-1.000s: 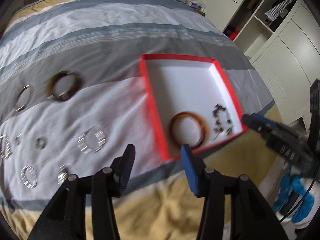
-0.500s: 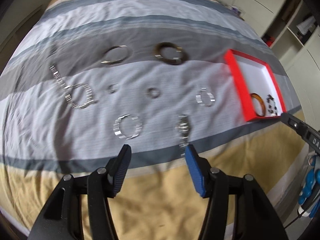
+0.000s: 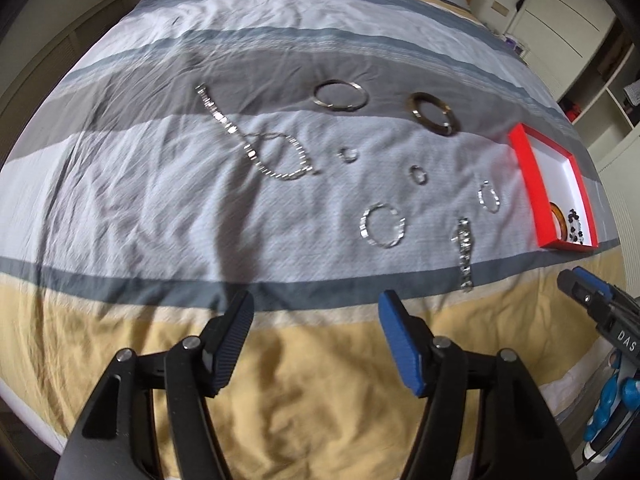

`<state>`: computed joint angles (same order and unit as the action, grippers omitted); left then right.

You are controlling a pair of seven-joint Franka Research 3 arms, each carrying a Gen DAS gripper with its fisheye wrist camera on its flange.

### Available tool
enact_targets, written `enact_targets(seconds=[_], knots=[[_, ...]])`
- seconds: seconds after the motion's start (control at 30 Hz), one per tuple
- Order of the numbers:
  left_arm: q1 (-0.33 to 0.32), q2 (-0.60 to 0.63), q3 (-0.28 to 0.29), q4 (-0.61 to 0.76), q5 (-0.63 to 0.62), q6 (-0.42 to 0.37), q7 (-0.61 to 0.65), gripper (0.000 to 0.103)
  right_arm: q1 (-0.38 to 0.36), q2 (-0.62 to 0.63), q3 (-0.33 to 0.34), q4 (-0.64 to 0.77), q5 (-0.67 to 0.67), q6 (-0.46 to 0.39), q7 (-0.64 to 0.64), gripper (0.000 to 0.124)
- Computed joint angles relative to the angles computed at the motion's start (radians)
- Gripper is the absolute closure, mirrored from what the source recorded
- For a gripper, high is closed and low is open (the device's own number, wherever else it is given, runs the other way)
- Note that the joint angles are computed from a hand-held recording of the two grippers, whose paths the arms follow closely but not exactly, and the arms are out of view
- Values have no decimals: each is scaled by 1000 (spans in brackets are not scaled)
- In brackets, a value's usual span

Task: Organize jewelry
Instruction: 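Withdraw both tools from the box toward the remaining jewelry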

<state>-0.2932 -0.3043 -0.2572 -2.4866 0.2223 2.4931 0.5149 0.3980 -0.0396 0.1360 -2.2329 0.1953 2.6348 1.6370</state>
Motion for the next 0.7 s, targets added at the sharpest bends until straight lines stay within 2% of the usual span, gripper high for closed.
enact_targets(seconds=[0.2, 0.37, 0.6, 0.7], knots=[[-6, -50, 16, -59, -32, 18, 14, 40, 26, 19, 17, 20, 8, -12, 1, 71], [-7, -47, 26, -79, -54, 62, 32, 40, 41, 52, 21, 53, 1, -14, -7, 71], [0, 36, 30, -54, -68, 152, 65, 40, 56, 124, 22, 108, 15, -14, -45, 71], [8, 76, 33, -38, -71, 185, 78, 40, 60, 173, 21, 146, 25, -18, -69, 75]])
